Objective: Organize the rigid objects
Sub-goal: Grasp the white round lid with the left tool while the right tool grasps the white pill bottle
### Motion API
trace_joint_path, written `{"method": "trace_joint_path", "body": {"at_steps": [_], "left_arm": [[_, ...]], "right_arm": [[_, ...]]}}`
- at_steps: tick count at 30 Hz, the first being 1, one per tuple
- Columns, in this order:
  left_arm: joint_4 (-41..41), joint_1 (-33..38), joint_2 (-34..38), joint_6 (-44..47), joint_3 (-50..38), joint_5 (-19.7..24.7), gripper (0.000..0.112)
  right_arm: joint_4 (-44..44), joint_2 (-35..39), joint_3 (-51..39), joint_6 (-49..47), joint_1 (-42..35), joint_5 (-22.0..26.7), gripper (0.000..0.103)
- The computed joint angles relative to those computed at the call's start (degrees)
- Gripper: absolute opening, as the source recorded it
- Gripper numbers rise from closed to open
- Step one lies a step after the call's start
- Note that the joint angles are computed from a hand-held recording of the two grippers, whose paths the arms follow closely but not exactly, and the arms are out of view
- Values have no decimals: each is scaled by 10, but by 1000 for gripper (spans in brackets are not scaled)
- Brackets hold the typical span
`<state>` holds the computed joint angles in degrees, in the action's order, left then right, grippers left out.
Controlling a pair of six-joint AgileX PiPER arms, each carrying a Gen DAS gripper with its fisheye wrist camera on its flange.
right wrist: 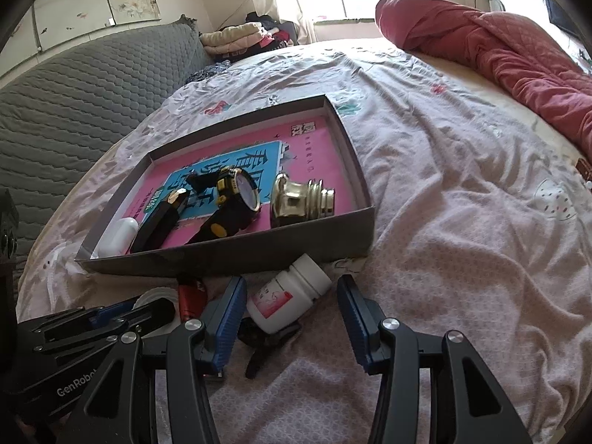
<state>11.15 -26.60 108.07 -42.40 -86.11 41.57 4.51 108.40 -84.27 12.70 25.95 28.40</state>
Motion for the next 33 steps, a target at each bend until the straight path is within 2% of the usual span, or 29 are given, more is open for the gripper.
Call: {"method": "trace_joint_path", "body": {"at_steps": [9,12,17,21,27,33], "left_arm": [[-28,2,7,21,-7,-2,21],[-41,8,9,28,-8,-6,21],[-16,0,1,10,-2,-12,16],[-35,8,-9,26,6,-23,14],[-41,5,-17,37,16,-34,13],[-12,-5,-24,17,19,-30,13]], "right_arm": [[84,30,-29,-63,-15,18,50],[84,34,-35,-72,-14,23,50],[133,25,-22,-117,-20,15,50],[178,12,-5,-153,-31,2,50],[186,5,1,-164,-31,-7,50],[186,1,4,-172,-28,-13,50]]}}
